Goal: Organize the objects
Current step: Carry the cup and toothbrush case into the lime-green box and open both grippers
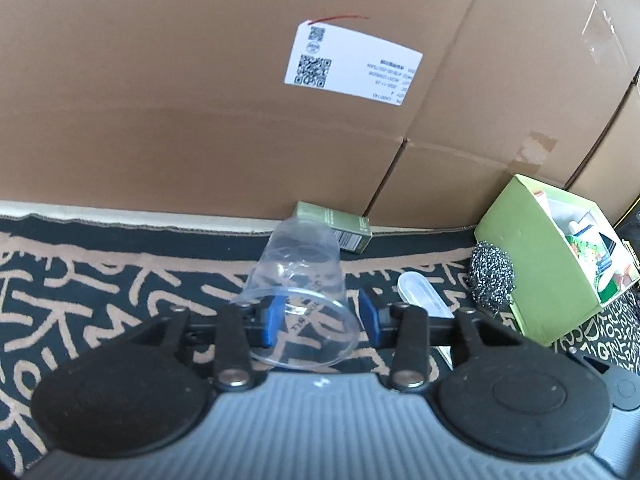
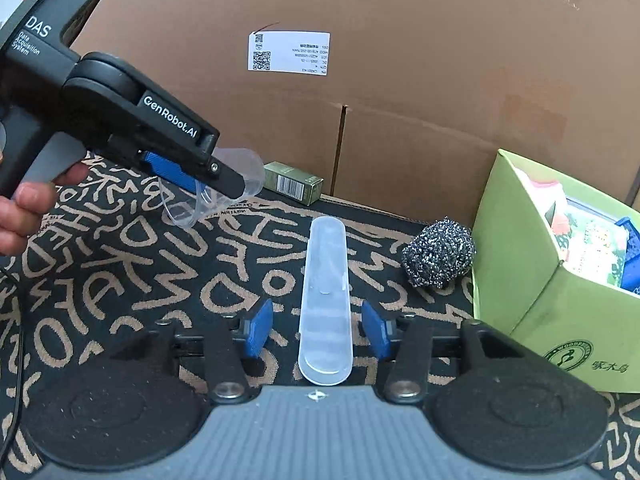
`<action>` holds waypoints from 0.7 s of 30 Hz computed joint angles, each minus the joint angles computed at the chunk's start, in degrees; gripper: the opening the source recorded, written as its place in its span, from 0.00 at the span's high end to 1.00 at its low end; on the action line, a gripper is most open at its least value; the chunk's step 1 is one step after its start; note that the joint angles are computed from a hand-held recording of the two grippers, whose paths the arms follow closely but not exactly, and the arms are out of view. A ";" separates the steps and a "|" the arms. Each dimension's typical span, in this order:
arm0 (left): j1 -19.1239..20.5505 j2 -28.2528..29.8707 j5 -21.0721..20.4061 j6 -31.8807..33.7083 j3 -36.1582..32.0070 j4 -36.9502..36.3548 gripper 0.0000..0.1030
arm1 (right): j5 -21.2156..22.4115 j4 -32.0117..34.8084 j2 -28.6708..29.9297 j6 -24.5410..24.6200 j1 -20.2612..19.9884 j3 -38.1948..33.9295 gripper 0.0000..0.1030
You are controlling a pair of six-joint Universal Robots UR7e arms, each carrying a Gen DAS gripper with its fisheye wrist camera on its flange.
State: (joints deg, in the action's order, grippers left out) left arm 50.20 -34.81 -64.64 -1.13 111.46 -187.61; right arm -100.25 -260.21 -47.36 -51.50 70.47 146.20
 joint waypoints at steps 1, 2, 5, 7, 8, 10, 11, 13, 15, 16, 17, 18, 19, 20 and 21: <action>0.45 0.46 -0.08 0.34 -0.34 -0.04 0.63 | 0.35 0.07 -0.12 0.40 -0.28 0.15 0.50; 0.35 0.65 0.28 0.38 -0.44 0.11 0.64 | 0.82 0.05 -0.24 0.93 -0.62 0.36 0.50; 0.19 1.13 1.47 0.25 -0.59 0.21 0.85 | 1.20 0.41 -0.65 2.66 -0.99 0.61 0.59; 0.01 1.56 2.03 0.34 -0.39 -0.75 0.92 | 2.20 1.57 -1.50 3.47 -1.52 1.19 0.70; -0.33 1.87 2.75 0.57 -0.10 -2.05 0.94 | 2.14 1.44 -1.55 3.62 -1.47 1.35 0.70; -1.06 1.90 3.55 1.09 0.61 -4.04 0.94 | 2.66 0.23 -1.12 3.45 -1.52 1.77 0.70; -1.32 1.63 3.39 1.17 1.04 -4.76 0.94 | 3.34 -0.43 -1.08 3.34 -1.75 2.05 0.70; -2.08 0.88 2.91 1.29 2.05 -6.06 0.94 | 4.44 -2.57 -0.63 2.84 -1.84 2.51 0.70; -3.15 0.33 2.53 1.77 3.13 -7.65 0.94 | 6.12 -4.57 -0.55 2.67 -2.21 3.11 0.70; -3.92 0.69 2.50 1.80 3.17 -8.50 0.94 | 7.08 -5.67 -0.49 2.78 -2.48 3.52 0.70; -4.55 0.64 2.34 2.04 3.60 -9.37 0.94 | 8.04 -6.56 -0.63 2.91 -2.76 3.95 0.70; -5.18 0.48 2.18 2.22 4.10 -10.17 0.94 | 8.94 -7.39 -0.81 3.04 -3.07 4.35 0.70; -5.80 0.42 2.07 2.25 4.52 -10.92 0.94 | 9.95 -8.39 -1.13 3.24 -3.40 4.76 0.70; -6.39 0.28 1.93 2.26 4.95 -11.58 0.94 | 10.94 -9.75 -1.17 3.47 -3.74 5.16 0.70; -6.98 0.17 1.77 2.25 5.38 -12.32 0.94 | 12.24 -11.27 -1.24 3.69 -4.22 5.68 0.70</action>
State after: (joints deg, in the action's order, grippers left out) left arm 43.23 -34.64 -62.87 1.12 116.84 -199.94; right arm -88.01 -271.47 -48.60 -47.81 66.24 151.87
